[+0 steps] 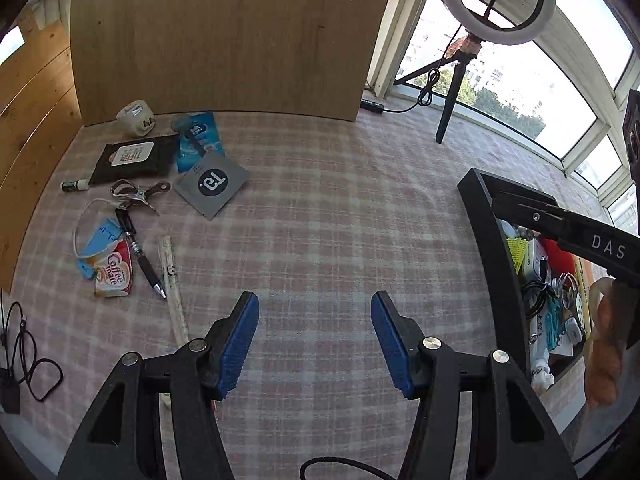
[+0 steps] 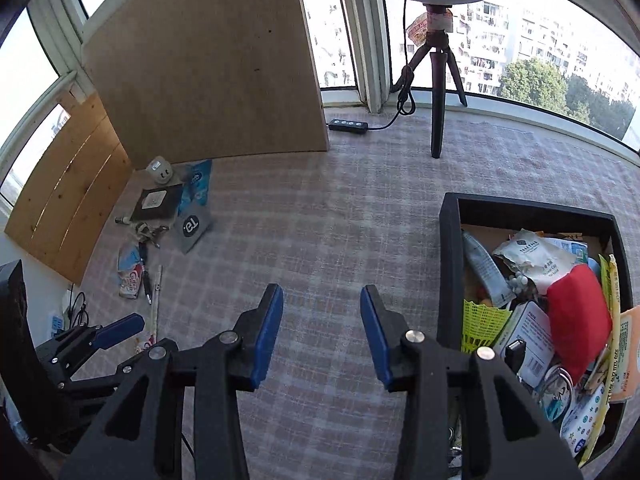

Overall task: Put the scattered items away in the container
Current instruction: 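Move right tool to the black pen while left tool approaches the coffee-mate sachet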

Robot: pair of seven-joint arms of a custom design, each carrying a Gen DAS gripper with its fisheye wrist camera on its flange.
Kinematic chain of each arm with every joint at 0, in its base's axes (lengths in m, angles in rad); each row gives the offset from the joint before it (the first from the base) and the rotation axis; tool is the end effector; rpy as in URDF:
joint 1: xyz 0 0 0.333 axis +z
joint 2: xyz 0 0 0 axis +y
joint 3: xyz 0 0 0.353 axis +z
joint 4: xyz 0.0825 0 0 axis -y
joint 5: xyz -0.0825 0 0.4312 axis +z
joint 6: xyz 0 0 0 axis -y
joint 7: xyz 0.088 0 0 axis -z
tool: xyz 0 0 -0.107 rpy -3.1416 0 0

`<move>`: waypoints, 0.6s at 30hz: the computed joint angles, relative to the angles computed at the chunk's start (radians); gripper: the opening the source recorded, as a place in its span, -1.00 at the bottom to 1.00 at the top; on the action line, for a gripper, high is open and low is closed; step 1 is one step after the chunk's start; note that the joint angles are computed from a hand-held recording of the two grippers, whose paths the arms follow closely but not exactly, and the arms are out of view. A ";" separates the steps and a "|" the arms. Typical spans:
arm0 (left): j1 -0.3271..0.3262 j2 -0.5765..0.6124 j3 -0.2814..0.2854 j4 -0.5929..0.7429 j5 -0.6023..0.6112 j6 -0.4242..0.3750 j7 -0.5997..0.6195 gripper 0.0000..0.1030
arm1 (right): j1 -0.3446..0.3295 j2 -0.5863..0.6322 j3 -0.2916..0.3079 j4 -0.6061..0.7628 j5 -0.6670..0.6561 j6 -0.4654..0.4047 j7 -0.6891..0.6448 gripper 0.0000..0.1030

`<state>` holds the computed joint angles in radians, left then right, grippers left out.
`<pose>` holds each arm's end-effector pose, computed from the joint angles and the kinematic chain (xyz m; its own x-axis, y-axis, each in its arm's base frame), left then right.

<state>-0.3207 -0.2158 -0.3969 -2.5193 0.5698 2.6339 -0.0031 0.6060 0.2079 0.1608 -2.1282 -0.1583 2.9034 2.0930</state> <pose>0.3656 -0.3371 0.3834 0.3357 -0.9266 0.1695 -0.8029 -0.3756 -0.4629 0.4661 0.4570 0.3806 0.4082 -0.8914 -0.1967 -0.8216 -0.2649 -0.5047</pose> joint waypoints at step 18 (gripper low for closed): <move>0.100 -0.362 0.038 -0.401 -0.265 0.023 -0.005 -0.20 | 0.103 0.354 0.115 0.500 0.137 -0.206 -0.326 -0.23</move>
<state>-0.2209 -0.5775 -0.3587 -2.9207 0.3051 2.6571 -0.0083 0.7088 0.5622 0.2756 -1.6286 -0.0211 2.6969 1.7666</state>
